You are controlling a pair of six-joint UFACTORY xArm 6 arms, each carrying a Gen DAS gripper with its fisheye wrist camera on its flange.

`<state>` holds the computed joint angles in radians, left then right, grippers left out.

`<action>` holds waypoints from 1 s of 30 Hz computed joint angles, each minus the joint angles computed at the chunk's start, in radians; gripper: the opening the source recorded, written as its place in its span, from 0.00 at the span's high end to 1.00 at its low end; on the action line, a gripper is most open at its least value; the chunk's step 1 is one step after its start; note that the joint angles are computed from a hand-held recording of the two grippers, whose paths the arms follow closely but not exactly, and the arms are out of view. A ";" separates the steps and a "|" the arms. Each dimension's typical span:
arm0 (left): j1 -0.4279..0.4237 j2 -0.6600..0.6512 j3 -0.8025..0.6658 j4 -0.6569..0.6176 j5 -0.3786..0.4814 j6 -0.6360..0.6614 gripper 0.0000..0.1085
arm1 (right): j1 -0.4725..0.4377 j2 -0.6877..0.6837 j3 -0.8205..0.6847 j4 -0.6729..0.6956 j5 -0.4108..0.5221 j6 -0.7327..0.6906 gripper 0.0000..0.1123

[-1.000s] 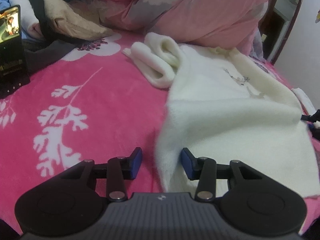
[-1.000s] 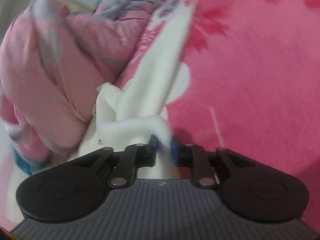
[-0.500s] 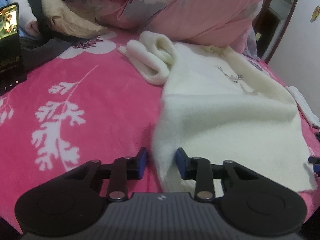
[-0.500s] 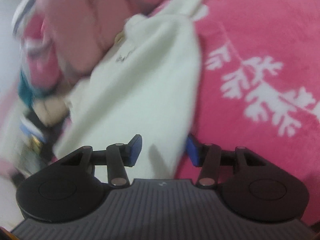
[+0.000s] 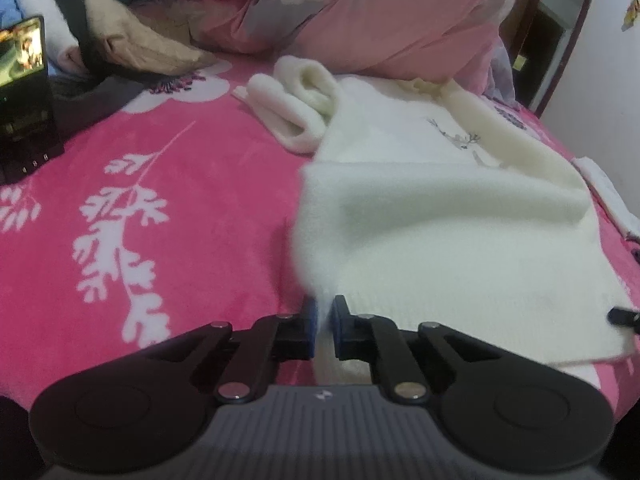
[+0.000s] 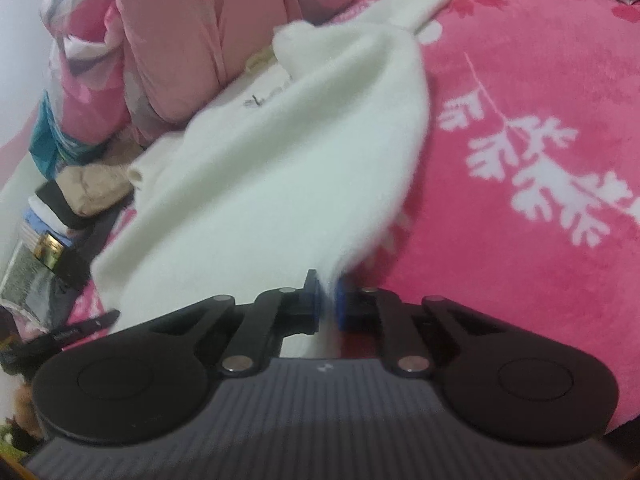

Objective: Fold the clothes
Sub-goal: 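Grasp the sweater hem with the left tool and smooth it flat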

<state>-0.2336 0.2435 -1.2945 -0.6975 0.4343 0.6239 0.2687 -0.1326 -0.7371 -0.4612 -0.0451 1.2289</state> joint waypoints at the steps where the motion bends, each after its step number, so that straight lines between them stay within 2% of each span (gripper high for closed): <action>1: 0.004 -0.011 0.003 -0.014 0.019 0.011 0.93 | -0.011 -0.016 0.007 -0.038 -0.008 0.037 0.95; 4: 0.018 -0.057 0.020 -0.058 0.102 0.058 0.94 | -0.022 -0.094 0.053 -0.040 -0.014 0.034 0.95; 8: 0.026 -0.133 0.072 -0.087 0.213 0.133 0.94 | -0.027 -0.199 0.100 -0.035 0.076 -0.002 0.95; 12: 0.001 -0.160 0.124 -0.055 0.198 0.157 0.94 | -0.028 -0.245 0.135 0.006 0.161 -0.053 0.95; 16: -0.001 -0.148 0.124 -0.034 0.197 0.153 0.91 | -0.006 -0.224 0.089 -0.113 0.311 0.036 0.91; 19: 0.016 -0.148 0.122 -0.052 0.216 0.166 0.83 | 0.056 -0.253 0.024 -0.356 0.537 0.213 0.85; 20: 0.023 -0.150 0.123 -0.062 0.219 0.170 0.80 | 0.076 -0.264 0.013 -0.426 0.587 0.251 0.83; 22: 0.037 -0.156 0.131 -0.085 0.213 0.185 0.79 | 0.091 -0.277 0.004 -0.495 0.569 0.285 0.82; 24: 0.043 -0.160 0.136 -0.117 0.191 0.206 0.79 | 0.087 -0.243 -0.014 -0.510 0.452 0.261 0.82; 26: 0.047 -0.165 0.142 -0.160 0.173 0.234 0.79 | 0.098 -0.162 -0.060 -0.477 0.350 0.166 0.82; 28: 0.046 -0.163 0.138 -0.197 0.159 0.266 0.79 | 0.129 -0.066 -0.124 -0.441 0.326 0.063 0.83; 30: 0.029 -0.155 0.133 -0.220 0.122 0.305 0.79 | 0.136 -0.017 -0.157 -0.431 0.324 0.033 0.83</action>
<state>-0.2049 0.0884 -1.1613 -0.9177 0.5563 0.9286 0.4049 -0.1498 -0.8944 -0.8923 0.2793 1.2622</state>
